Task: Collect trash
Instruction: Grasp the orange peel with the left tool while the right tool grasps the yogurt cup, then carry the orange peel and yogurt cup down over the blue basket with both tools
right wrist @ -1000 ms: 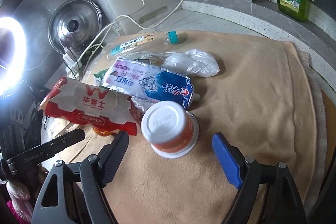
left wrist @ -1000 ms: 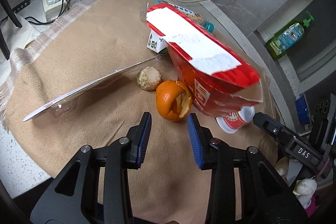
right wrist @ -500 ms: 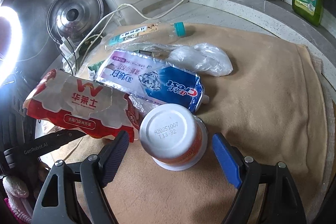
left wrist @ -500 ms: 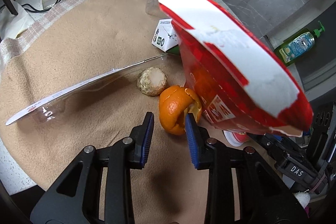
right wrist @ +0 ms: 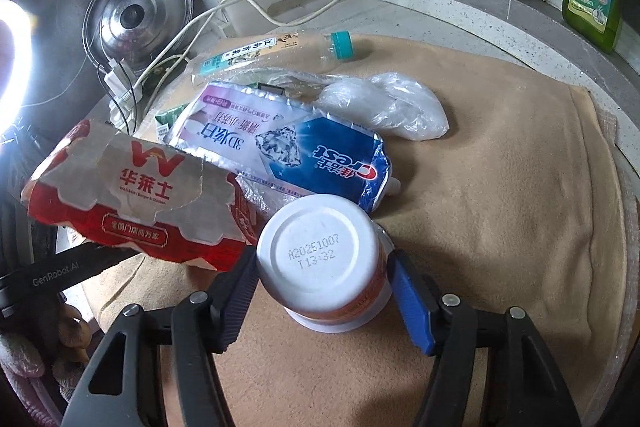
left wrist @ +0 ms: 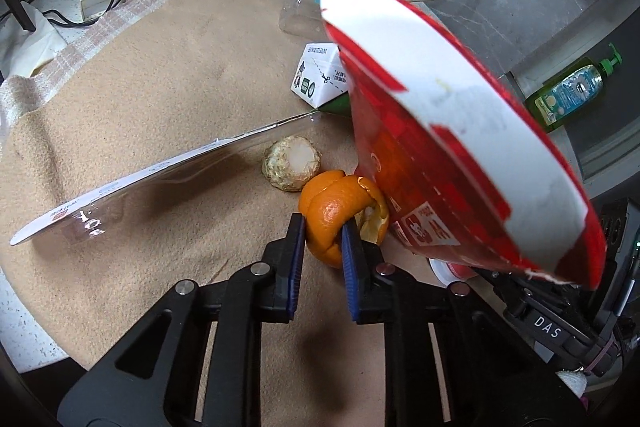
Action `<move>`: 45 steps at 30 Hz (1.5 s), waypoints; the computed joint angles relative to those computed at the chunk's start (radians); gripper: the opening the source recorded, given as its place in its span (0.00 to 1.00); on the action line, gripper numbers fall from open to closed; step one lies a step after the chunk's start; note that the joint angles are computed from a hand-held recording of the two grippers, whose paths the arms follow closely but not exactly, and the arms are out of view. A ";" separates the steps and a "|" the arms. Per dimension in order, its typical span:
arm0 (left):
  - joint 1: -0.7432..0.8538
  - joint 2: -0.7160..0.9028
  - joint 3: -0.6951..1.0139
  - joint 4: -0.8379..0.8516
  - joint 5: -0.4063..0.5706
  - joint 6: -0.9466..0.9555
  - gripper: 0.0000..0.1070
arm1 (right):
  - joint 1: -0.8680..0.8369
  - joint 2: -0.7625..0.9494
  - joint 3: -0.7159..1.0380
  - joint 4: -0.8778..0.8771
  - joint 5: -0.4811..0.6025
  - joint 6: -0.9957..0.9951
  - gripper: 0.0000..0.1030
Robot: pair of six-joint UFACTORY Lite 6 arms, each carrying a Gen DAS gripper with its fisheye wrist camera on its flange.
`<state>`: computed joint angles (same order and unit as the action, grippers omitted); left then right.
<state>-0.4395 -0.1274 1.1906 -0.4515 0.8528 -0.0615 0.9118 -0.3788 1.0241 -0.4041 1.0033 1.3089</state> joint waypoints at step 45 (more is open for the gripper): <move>0.600 -0.428 -0.226 -0.059 0.430 0.492 0.09 | 0.564 0.101 0.206 -0.214 0.379 0.567 0.61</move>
